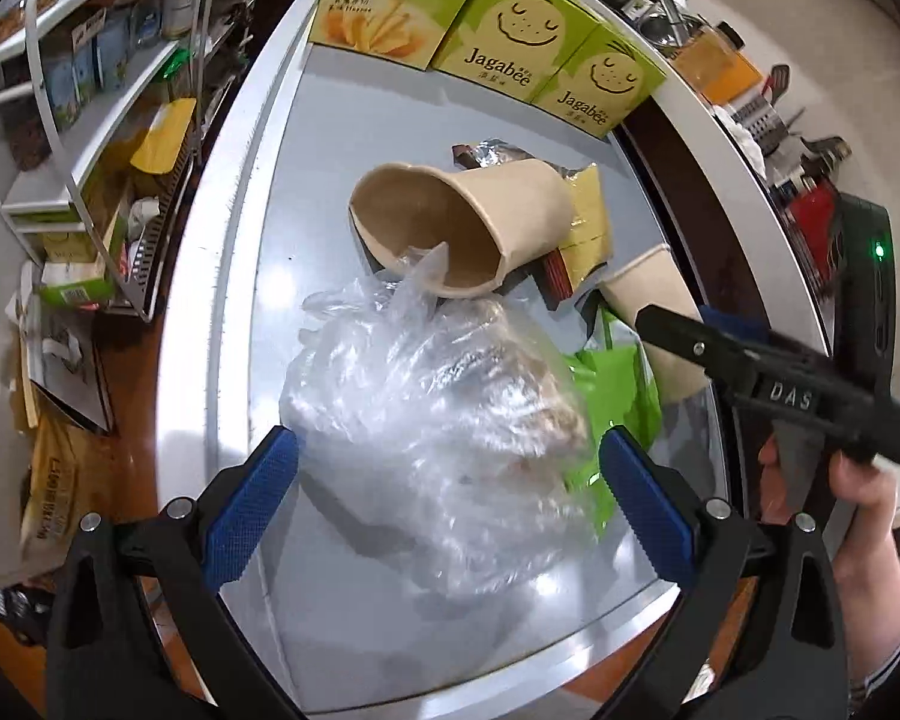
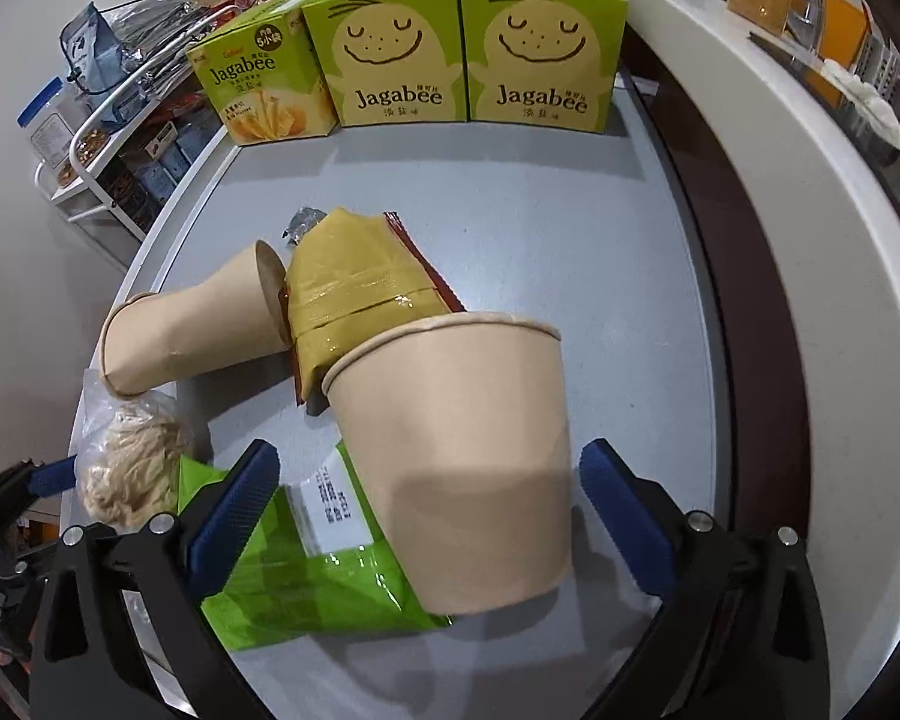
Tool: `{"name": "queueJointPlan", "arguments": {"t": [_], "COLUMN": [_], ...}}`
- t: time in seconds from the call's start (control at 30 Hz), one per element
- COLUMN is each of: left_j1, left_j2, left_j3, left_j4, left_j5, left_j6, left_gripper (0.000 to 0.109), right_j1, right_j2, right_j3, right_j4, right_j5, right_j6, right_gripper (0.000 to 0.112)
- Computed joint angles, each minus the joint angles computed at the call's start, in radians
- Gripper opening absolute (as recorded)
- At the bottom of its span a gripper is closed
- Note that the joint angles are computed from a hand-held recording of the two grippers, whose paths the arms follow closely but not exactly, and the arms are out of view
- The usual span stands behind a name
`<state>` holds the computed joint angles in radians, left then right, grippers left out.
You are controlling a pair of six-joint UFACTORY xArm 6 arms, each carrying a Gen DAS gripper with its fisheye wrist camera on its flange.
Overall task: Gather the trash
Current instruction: 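Grasp the upright paper cup with the right tool while the left tool grasps the clear plastic bag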
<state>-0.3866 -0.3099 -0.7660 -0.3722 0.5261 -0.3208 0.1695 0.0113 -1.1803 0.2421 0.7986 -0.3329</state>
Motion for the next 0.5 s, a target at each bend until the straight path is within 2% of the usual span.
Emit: {"name": "queueJointPlan", "arguments": {"t": [0.13,0.27,0.37,0.5], "left_j1": [-0.009,-0.011,-0.022,-0.038], "left_j2": [0.023,0.047,0.063,0.074], "left_j3": [-0.005,-0.02,-0.036,-0.055], "left_j4": [0.062,0.134,0.27,0.382], "left_j5": [-0.023,-0.011,0.005,0.04], "left_j6": [-0.067,-0.135,-0.214,-0.266], "left_gripper": [0.101,0.101,0.101,0.101], "right_j1": [0.001,0.001,0.006,0.009], "right_j2": [0.015,0.031,0.038,0.051], "right_j3": [-0.001,-0.006,0.0,-0.003], "right_j4": [0.014,0.028,-0.006,-0.027], "right_j5": [0.005,0.003,-0.018,-0.02], "right_j6": [0.001,-0.007,0.002,-0.012], "right_gripper": [0.098,0.098,0.098,0.098]}}
